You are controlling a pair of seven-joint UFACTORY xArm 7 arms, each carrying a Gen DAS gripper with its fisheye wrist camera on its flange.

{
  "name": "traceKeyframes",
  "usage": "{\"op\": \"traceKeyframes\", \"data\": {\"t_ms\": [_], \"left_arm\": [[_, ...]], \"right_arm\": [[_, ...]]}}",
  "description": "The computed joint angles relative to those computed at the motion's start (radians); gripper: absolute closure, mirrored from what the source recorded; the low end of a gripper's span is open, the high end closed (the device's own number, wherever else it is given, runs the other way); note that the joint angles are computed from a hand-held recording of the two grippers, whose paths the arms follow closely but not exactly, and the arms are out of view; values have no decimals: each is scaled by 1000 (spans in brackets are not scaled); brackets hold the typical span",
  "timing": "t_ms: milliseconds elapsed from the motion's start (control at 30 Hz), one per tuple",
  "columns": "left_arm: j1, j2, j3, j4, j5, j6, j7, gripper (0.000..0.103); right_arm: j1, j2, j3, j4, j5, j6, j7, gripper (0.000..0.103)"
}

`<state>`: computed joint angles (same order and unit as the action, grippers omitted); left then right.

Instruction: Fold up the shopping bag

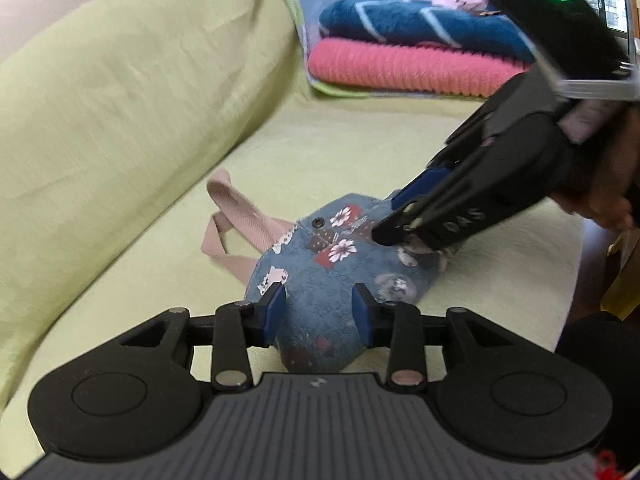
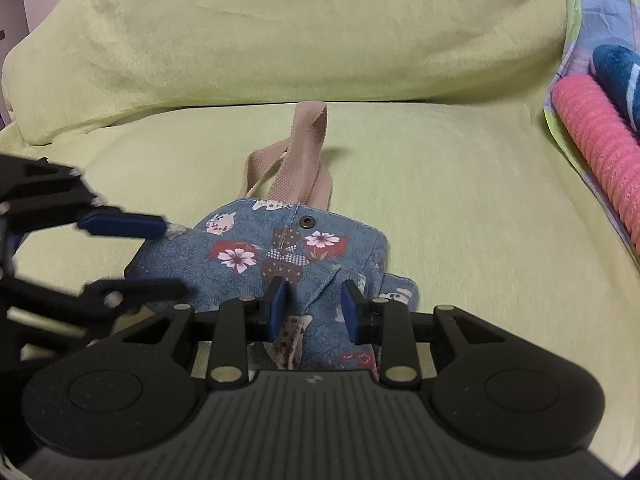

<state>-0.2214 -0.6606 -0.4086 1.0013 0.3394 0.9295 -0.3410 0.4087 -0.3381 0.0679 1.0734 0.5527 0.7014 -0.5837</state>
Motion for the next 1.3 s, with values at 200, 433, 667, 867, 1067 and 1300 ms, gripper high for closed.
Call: {"op": "traceKeyframes", "data": {"t_ms": [200,433,667,867,1067,1300], "left_arm": [[8,25,-23,3,47,29,22,60],[-19,25,14,-28,25,-7,31,46],[-20,32,-27,-28,84,1,76,38],[-43,-2,-19,-23,63,15,113,82],[-39,-3,25,-11,-39,36,60,93],[3,17,24,36,-49,52,-5,93]], "right_arm": [[-5,7,7,14,-16,15,18,76],[-16,35,20,61,-60,59,52,76],[-21,34,19,65,-52,66,52,75],[-21,34,15,60,-37,64,43,75],[-24,31,16,59,-36,66,42,75],[-25,39,9,71,-23,83,33,75]]}}
